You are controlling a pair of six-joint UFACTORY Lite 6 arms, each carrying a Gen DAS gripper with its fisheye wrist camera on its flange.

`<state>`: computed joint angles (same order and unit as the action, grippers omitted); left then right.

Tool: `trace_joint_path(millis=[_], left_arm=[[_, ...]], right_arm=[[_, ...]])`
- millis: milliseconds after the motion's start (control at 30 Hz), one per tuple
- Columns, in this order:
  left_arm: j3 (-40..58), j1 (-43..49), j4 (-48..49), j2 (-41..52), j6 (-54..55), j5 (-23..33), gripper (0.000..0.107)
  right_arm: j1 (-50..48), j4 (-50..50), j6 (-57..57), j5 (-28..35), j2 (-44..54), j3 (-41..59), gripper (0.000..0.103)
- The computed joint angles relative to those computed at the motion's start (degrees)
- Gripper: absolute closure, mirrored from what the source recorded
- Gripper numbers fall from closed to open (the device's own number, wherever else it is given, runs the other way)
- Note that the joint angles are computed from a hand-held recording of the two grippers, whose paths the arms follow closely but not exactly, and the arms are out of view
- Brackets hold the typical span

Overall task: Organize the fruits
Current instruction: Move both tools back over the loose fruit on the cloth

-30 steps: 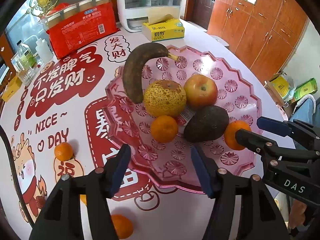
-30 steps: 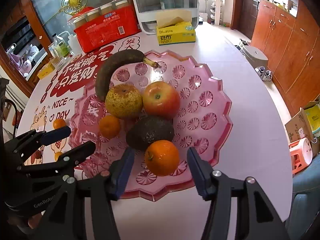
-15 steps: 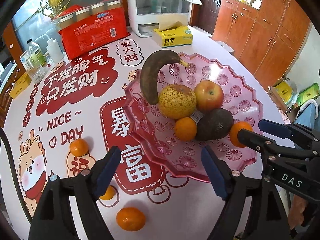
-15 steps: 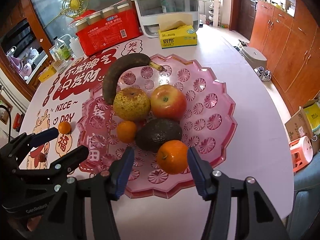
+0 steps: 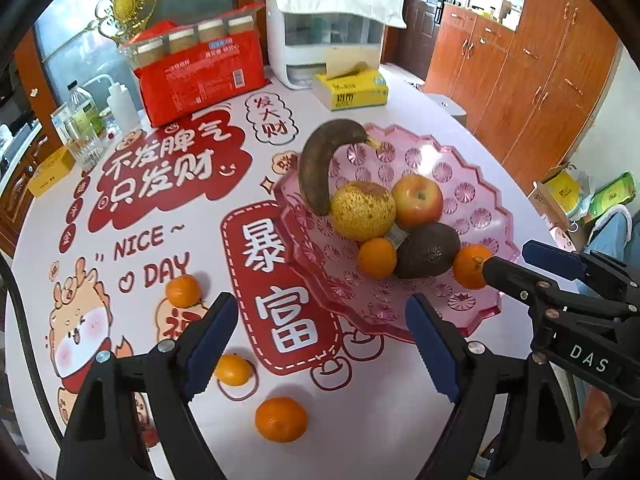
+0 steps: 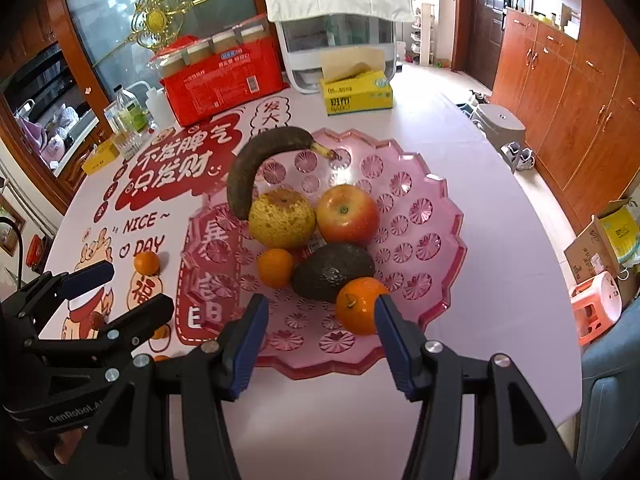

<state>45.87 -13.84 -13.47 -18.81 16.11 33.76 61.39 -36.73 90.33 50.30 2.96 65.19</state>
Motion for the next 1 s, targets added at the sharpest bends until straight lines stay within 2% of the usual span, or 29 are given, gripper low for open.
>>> trace_joint_path(millis=[300,467,733,867,1000], left_arm=[[2.26,11.01,-7.13,-6.11,13.19,7.82,0.022],[5.86,24.18,-14.49,-7.94,27.14,14.79,0.021],[16.23,48.4,-25.71,-2.15,49.02,27.03,0.017],[20.85,54.97,-27.89,2.8,54.05,30.12,0.017],[24.41,58.26,-27.86,8.66,56.43,30.49,0.017]], right_arm=[[5.95,-2.3,4.07,7.85,4.21,9.55,0.047],[9.2,-3.61,5.47,12.34,8.93,17.56,0.047],[13.47,-5.44,5.46,20.01,21.18,36.35,0.047],[14.77,-5.26,3.76,23.36,28.74,47.19,0.047],[15.1,-3.49,2.25,25.07,35.97,56.41,0.047]])
